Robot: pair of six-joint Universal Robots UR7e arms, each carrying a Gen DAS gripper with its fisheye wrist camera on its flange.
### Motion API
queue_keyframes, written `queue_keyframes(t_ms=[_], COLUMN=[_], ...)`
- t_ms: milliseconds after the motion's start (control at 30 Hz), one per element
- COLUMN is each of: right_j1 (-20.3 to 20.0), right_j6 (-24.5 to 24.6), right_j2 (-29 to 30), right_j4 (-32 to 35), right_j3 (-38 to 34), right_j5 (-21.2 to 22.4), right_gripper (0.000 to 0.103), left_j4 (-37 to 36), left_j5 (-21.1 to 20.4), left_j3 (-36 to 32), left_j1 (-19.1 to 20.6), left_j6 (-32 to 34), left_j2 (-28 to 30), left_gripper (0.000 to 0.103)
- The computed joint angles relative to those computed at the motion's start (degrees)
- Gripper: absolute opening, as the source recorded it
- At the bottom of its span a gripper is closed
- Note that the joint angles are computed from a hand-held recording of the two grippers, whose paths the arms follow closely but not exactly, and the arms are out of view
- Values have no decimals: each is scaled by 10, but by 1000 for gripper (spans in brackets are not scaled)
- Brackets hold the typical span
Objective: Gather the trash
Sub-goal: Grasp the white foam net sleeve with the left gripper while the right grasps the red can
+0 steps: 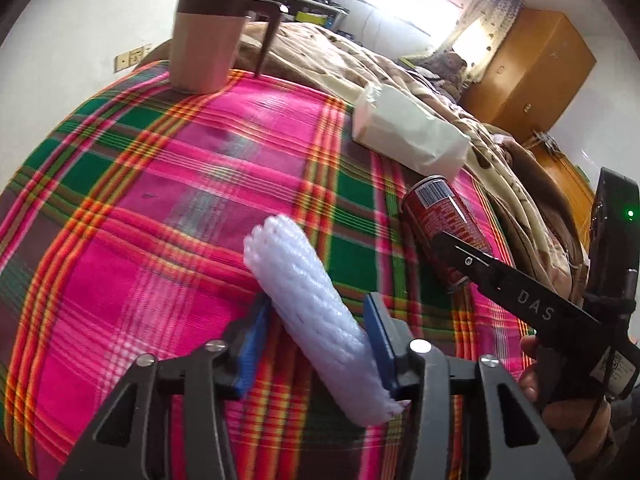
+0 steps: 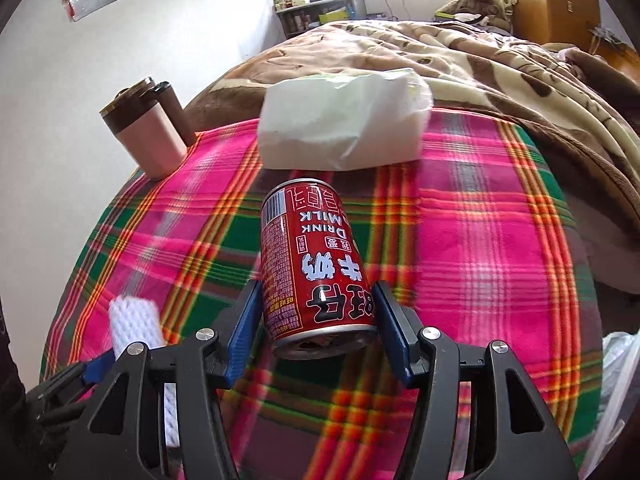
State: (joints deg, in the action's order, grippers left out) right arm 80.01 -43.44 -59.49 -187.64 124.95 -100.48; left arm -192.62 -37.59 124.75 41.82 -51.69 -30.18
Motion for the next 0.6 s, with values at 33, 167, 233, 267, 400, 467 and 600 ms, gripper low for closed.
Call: queue_keyframes(t_ms=[33, 167, 233, 267, 400, 467, 600], right_j1=[-3, -16, -23, -26, -40, -47, -60], right_j6=[2, 2, 2, 2, 5, 11, 12], right_j2=[-4, -20, -26, -30, -48, -56, -76], right_j4=[-1, -12, -12, -13, -14, -20, -20], right_j3=[3, 17, 21, 24, 39, 45, 59], right_j5=[2, 10, 15, 18, 31, 38, 54], right_gripper=[57, 57, 57, 57, 57, 57, 57], left_j4=[3, 8, 14, 21, 41, 45, 39], left_j5=[0, -17, -20, -22, -25, -25, -21], left_j3=[-6, -25, -33, -37, -52, -56, -58], left_j1=[-2, -5, -9, -10, -16, -18, -29], left_j6=[7, 34, 45, 46, 57, 59, 71], left_j2=[4, 16, 22, 24, 33, 36, 41], left_gripper=[47, 40, 40, 39, 34, 32, 30])
